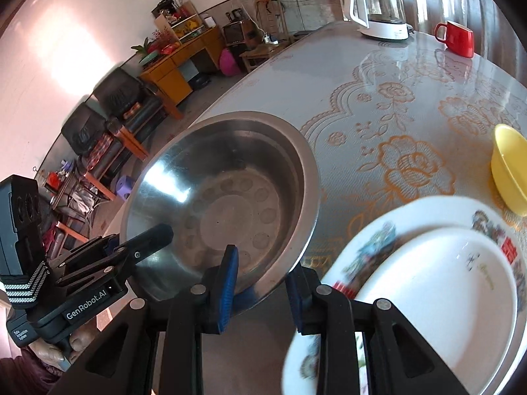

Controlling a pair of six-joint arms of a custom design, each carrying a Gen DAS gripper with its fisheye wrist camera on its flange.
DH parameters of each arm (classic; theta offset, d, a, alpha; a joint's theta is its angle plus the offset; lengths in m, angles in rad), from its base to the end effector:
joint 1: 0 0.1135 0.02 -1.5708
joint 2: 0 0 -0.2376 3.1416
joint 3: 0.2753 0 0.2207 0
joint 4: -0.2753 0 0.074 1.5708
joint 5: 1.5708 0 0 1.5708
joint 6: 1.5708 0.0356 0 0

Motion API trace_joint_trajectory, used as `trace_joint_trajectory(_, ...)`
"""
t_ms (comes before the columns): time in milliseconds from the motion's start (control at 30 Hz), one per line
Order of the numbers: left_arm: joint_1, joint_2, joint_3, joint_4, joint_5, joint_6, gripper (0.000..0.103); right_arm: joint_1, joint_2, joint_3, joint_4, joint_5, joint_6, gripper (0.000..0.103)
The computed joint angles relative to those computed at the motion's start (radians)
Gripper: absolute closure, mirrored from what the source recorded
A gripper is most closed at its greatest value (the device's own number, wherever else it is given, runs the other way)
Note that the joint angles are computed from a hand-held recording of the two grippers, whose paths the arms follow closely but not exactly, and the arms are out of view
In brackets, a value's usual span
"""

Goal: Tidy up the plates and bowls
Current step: 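Lift the steel basin with both grippers and carry it beside the plate stack, then lower the steel basin onto the table and open both grippers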

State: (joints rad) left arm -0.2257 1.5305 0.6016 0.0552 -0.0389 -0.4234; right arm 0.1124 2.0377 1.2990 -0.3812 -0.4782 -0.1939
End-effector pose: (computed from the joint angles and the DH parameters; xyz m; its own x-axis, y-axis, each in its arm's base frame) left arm 0.2498 -0.0559 0.1327 -0.7632 -0.2460 -0.5976 -0.1253 0.9635 -0.2366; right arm 0.3662 0.0578 0.1320 -0.8200 -0.2647 -0.5074 -0.4656 0.8242 0.3225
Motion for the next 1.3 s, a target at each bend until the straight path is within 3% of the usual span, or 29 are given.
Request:
trace_joint_trajectory(333, -0.018, -0.059, -0.080, 0.005, -0.004, 0.003, 0.070, 0.036, -0.097, -0.184, 0.095, 0.033, 0.041, 0.072)
trace_joint_trajectory(600, -0.068, -0.121, -0.126, 0.005, -0.103, 0.001, 0.063, -0.001, -0.148, -0.256, 0.130, -0.010, 0.039, 0.066)
trace_joint_trajectory(800, -0.080, -0.229, -0.182, 0.000, -0.180, -0.002, 0.043, -0.052, -0.208, -0.318, 0.162, -0.065, 0.025, 0.062)
trace_joint_trajectory(967, -0.104, -0.285, -0.149, -0.042, -0.247, 0.007, 0.042, -0.138, -0.276, -0.374, 0.175, -0.137, -0.001, 0.061)
trace_joint_trajectory(1067, -0.126, -0.275, -0.101, -0.059, -0.252, 0.022, 0.031, -0.216, -0.294, -0.384, 0.176, -0.186, -0.011, 0.057)
trace_joint_trajectory(1200, -0.184, -0.188, 0.000, -0.088, -0.285, 0.015, 0.031, -0.325, -0.292, -0.374, 0.183, -0.233, -0.005, 0.057)
trace_joint_trajectory(1300, -0.215, -0.112, 0.086, -0.115, -0.247, 0.014, 0.031, -0.408, -0.273, -0.341, 0.177, -0.267, 0.008, 0.057)
